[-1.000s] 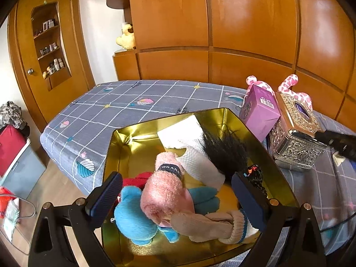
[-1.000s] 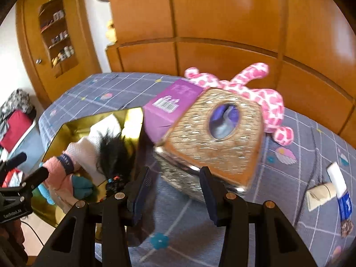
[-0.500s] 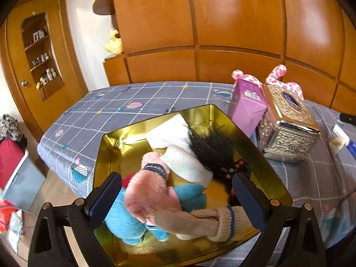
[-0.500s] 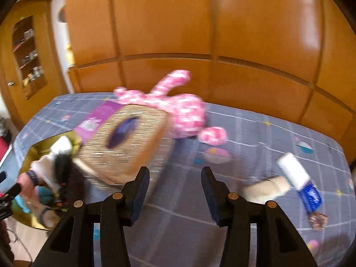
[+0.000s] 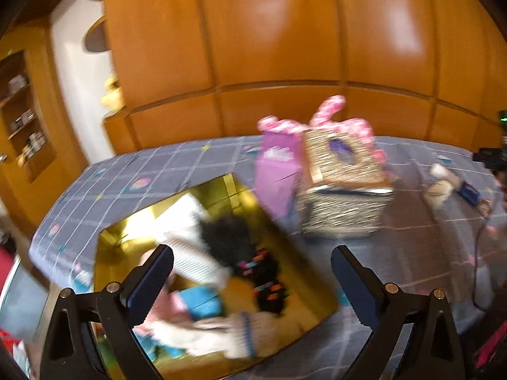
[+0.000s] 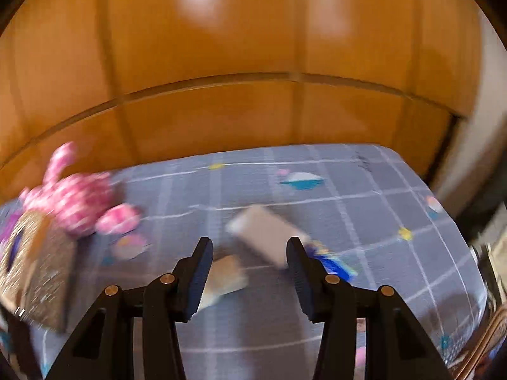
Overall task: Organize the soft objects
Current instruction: 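Move both tools back toward the beige bandage roll and brown scrunchie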
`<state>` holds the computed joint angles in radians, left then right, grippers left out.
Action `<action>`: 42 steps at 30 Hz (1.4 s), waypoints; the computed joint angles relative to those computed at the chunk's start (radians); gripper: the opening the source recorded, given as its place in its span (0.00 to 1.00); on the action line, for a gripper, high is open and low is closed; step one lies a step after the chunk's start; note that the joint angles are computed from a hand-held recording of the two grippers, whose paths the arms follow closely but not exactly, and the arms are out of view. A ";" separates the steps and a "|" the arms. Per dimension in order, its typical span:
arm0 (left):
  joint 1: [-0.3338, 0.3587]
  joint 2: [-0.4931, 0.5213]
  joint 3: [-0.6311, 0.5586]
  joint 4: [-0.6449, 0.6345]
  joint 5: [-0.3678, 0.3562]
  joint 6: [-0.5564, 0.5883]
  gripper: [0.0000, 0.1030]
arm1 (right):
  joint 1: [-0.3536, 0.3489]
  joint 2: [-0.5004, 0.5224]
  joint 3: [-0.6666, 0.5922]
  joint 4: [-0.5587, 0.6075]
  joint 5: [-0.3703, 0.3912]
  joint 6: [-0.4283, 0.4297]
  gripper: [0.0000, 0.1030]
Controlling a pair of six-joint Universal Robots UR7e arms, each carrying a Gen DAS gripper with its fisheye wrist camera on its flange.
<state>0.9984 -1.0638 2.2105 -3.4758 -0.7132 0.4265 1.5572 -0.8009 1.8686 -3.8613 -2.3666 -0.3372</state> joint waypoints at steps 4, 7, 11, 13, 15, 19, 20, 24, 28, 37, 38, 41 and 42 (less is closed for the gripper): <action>-0.016 0.013 -0.030 0.101 -0.115 -0.019 0.97 | -0.053 -0.074 0.064 -0.026 0.025 0.209 0.47; -0.033 0.054 -0.058 0.135 -0.161 -0.007 0.97 | -0.096 -0.133 0.125 -0.004 0.082 0.363 0.48; -0.051 0.126 -0.110 0.200 -0.211 0.013 0.97 | -0.140 -0.190 0.184 0.012 0.148 0.498 0.48; -0.059 0.165 -0.133 0.214 -0.214 0.024 0.97 | -0.151 -0.195 0.192 0.023 0.169 0.528 0.49; -0.061 0.205 -0.168 0.249 -0.219 0.018 0.97 | -0.158 -0.199 0.194 0.046 0.187 0.548 0.49; -0.058 0.238 -0.199 0.314 -0.237 -0.026 0.97 | -0.173 -0.214 0.200 0.104 0.237 0.575 0.49; -0.056 0.247 -0.207 0.327 -0.239 -0.035 0.97 | -0.176 -0.217 0.204 0.105 0.247 0.581 0.49; -0.051 0.276 -0.232 0.366 -0.239 -0.061 0.97 | -0.195 -0.229 0.226 0.083 0.279 0.628 0.49; -0.046 0.295 -0.245 0.387 -0.245 -0.082 0.97 | -0.225 -0.248 0.242 0.120 0.342 0.691 0.56; -0.043 0.324 -0.283 0.407 -0.262 -0.086 0.96 | -0.272 -0.257 0.329 -0.114 0.413 0.794 0.59; -0.044 0.331 -0.291 0.409 -0.265 -0.084 0.96 | -0.279 -0.257 0.336 -0.129 0.420 0.814 0.60; -0.047 0.356 -0.320 0.408 -0.272 -0.071 0.95 | -0.305 -0.271 0.339 -0.081 0.460 0.872 0.61; -0.048 0.365 -0.331 0.411 -0.274 -0.069 0.95 | -0.313 -0.277 0.338 -0.051 0.482 0.884 0.61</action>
<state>0.9507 -0.6989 1.8794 -3.0648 -0.9875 0.3578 1.2439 -1.0779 2.2066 -3.9121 -1.8850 0.5472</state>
